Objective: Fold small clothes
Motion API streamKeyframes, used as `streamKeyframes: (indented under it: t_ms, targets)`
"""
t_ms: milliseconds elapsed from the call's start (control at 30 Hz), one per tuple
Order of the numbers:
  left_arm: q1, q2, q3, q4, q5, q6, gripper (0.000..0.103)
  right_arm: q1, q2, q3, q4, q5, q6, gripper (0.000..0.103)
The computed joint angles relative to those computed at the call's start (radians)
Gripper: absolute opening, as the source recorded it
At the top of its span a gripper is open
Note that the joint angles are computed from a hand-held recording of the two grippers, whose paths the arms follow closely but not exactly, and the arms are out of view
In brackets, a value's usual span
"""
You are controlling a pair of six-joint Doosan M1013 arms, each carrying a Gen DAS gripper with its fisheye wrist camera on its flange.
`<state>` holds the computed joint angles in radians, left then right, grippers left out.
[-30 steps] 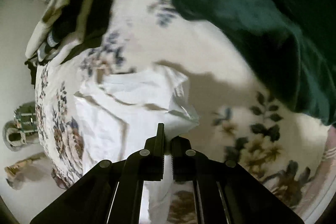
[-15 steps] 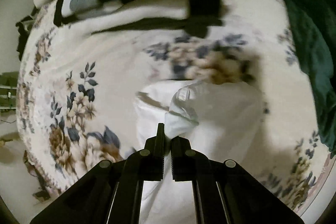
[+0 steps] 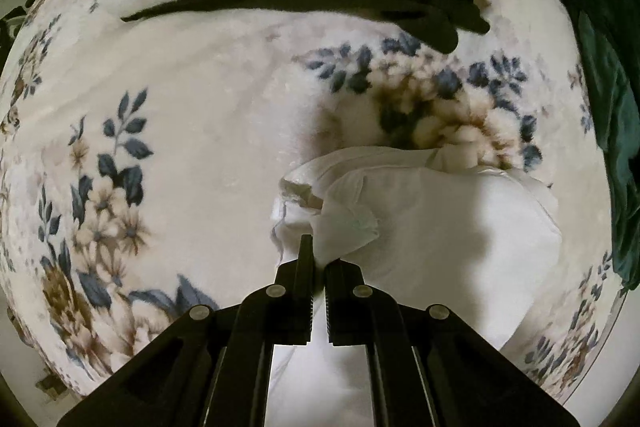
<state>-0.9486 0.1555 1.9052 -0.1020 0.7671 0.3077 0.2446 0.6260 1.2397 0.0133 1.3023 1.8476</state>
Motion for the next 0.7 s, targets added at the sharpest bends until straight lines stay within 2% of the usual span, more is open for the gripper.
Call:
streamKeyframes:
  t_ms: [67,100,133,167,200,233,300,400,533,633,700]
  targets:
    - [0.019,-0.014,0.026,-0.061,-0.022,0.006,0.008,-0.022,0.003,-0.011,0.090,0.018,-0.038,0.012]
    - [0.026,-0.025,0.039,-0.086,-0.026,0.007,0.014,-0.044,-0.007,-0.009,0.161,0.014,-0.057,0.027]
    - [0.031,-0.041,0.050,-0.092,-0.010,-0.007,0.027,-0.060,-0.022,0.001,0.208,-0.003,-0.070,0.036]
    - [0.033,-0.057,0.059,-0.088,-0.004,-0.015,0.034,-0.077,-0.041,0.013,0.247,-0.023,-0.085,0.051]
    - [0.036,-0.072,0.067,-0.085,-0.007,-0.019,0.048,-0.097,-0.071,0.032,0.266,-0.050,-0.091,0.057]
    - [0.040,-0.088,0.075,-0.077,-0.009,-0.030,0.054,-0.109,-0.090,0.046,0.264,-0.063,-0.088,0.057]
    - [0.061,-0.105,0.074,-0.092,-0.013,-0.004,0.055,-0.135,-0.125,0.070,0.238,-0.066,-0.088,0.058]
    - [0.112,-0.084,0.028,-0.128,-0.023,0.125,0.055,-0.171,-0.180,0.133,0.159,-0.097,-0.030,0.058]
    - [0.182,0.024,-0.119,-0.142,-0.064,0.345,0.055,-0.225,-0.223,0.222,0.201,-0.152,0.022,0.058]
    - [0.228,0.150,-0.275,-0.185,-0.072,0.534,0.055,-0.249,-0.232,0.278,0.245,-0.209,0.015,0.058]
    - [0.257,0.260,-0.416,-0.222,-0.039,0.662,0.055,-0.251,-0.219,0.300,0.267,-0.249,0.005,0.058]
